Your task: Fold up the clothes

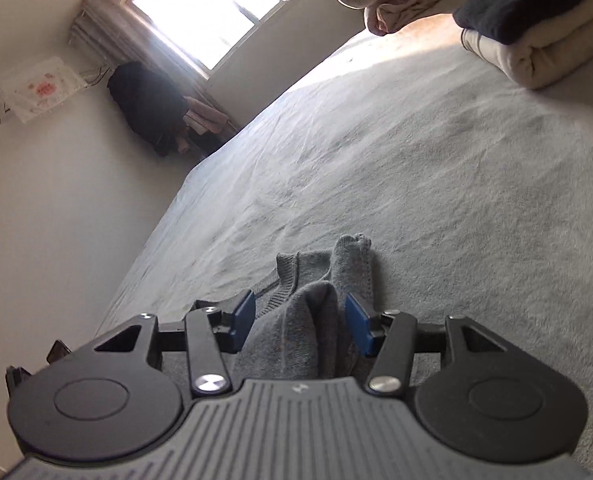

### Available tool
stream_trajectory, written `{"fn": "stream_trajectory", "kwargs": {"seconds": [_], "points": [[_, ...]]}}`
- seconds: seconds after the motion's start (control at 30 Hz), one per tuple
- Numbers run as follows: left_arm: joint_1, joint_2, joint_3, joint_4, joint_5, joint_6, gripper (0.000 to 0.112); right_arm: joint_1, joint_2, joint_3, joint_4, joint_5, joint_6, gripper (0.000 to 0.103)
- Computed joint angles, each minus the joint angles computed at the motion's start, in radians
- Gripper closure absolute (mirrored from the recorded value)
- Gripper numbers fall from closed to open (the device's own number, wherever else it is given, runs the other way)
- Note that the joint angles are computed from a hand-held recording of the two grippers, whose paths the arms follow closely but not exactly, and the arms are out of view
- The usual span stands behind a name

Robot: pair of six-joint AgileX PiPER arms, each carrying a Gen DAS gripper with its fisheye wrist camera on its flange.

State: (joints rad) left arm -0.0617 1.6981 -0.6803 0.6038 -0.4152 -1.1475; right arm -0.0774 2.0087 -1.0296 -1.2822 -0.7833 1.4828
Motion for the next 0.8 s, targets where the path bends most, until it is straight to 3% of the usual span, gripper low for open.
{"fn": "stream_trajectory", "kwargs": {"seconds": [0.1,0.2,0.23,0.33,0.47,0.6,0.8], "points": [[-0.027,0.005,0.006,-0.177,0.023,0.209,0.064,0.073,-0.040,0.063,0.138,0.100,-0.264,0.054],[-0.040,0.016,-0.007,-0.182,0.019,0.231,0.097,0.118,-0.057,0.095,0.281,0.161,-0.477,0.070],[-0.048,0.010,0.006,-0.229,0.009,0.280,0.099,0.128,-0.062,0.110,0.334,0.169,-0.545,0.080],[-0.079,-0.013,0.031,-0.370,-0.019,0.400,0.102,0.138,-0.073,0.147,0.455,0.149,-0.671,0.085],[-0.088,-0.060,0.058,-0.444,-0.030,0.442,0.102,0.170,-0.142,0.198,0.571,0.166,-0.801,0.089],[-0.110,-0.068,0.019,-0.543,0.035,0.531,0.103,0.201,-0.180,0.190,0.603,0.223,-0.880,0.089],[-0.128,-0.037,-0.085,-0.786,0.127,0.785,0.103,0.202,-0.140,0.078,0.528,0.258,-0.788,0.089]]}}
